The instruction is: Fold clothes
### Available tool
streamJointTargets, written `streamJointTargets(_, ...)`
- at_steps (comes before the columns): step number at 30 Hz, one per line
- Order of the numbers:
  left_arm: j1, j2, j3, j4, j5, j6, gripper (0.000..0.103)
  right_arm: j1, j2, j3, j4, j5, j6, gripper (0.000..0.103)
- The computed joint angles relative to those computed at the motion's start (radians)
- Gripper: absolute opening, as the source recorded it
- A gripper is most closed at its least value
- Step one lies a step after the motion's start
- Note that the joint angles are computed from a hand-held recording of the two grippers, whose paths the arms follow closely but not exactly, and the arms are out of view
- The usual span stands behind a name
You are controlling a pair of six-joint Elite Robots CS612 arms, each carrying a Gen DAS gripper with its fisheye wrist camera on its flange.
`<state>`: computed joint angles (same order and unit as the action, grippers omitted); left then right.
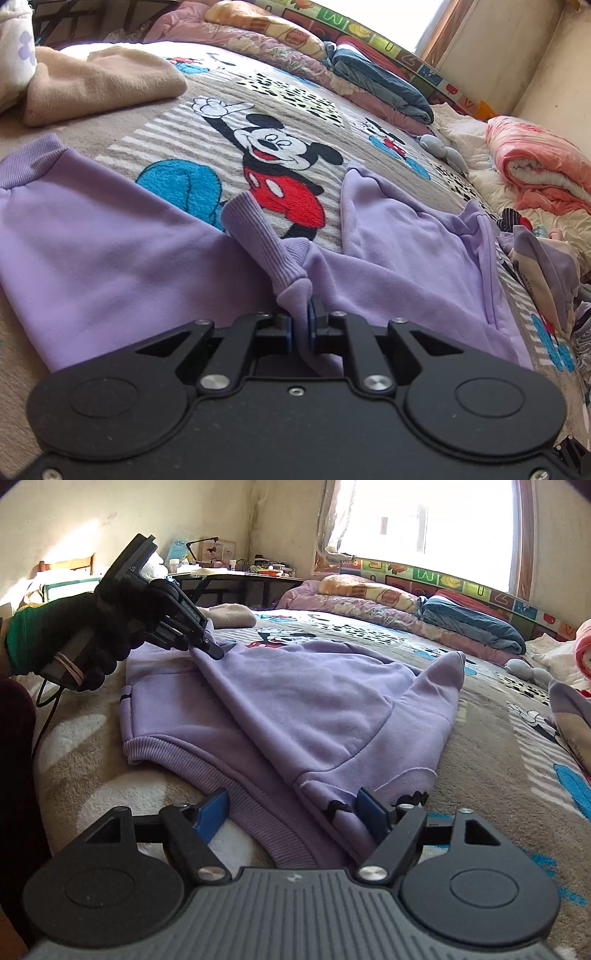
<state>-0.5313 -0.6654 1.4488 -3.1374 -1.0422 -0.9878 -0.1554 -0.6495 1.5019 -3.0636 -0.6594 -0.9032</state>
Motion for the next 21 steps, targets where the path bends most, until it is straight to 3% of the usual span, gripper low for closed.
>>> streamJointTargets(4,-0.018,-0.028,0.011,0.087,0.121,-0.022,0.031,0.001,0.000,0.000,0.006,0.004,-0.015,0.082)
streamJointTargets(6,-0.030,-0.040,0.006,0.143,0.195,-0.013,0.032,0.000,0.000,-0.002,0.017,0.010,-0.021,0.083)
streamJointTargets(10,-0.066,-0.028,-0.079,0.313,0.370,0.128,0.042,-0.001,0.000,-0.006,0.044,0.025,-0.034,0.088)
streamJointTargets(12,-0.076,-0.012,-0.122,0.317,0.396,0.202,0.042,-0.002,-0.001,-0.007,0.058,0.032,-0.041,0.090)
streamJointTargets(15,-0.084,0.024,-0.202,0.271,0.388,0.304,0.042,-0.002,-0.002,-0.010,0.079,0.038,-0.050,0.091)
streamJointTargets(18,-0.074,0.079,-0.309,0.146,0.225,0.467,0.042,-0.001,-0.002,-0.015,0.097,0.040,-0.056,0.092)
streamJointTargets(21,-0.061,0.161,-0.475,0.160,0.076,0.582,0.041,0.000,-0.003,-0.019,0.111,0.040,-0.057,0.093)
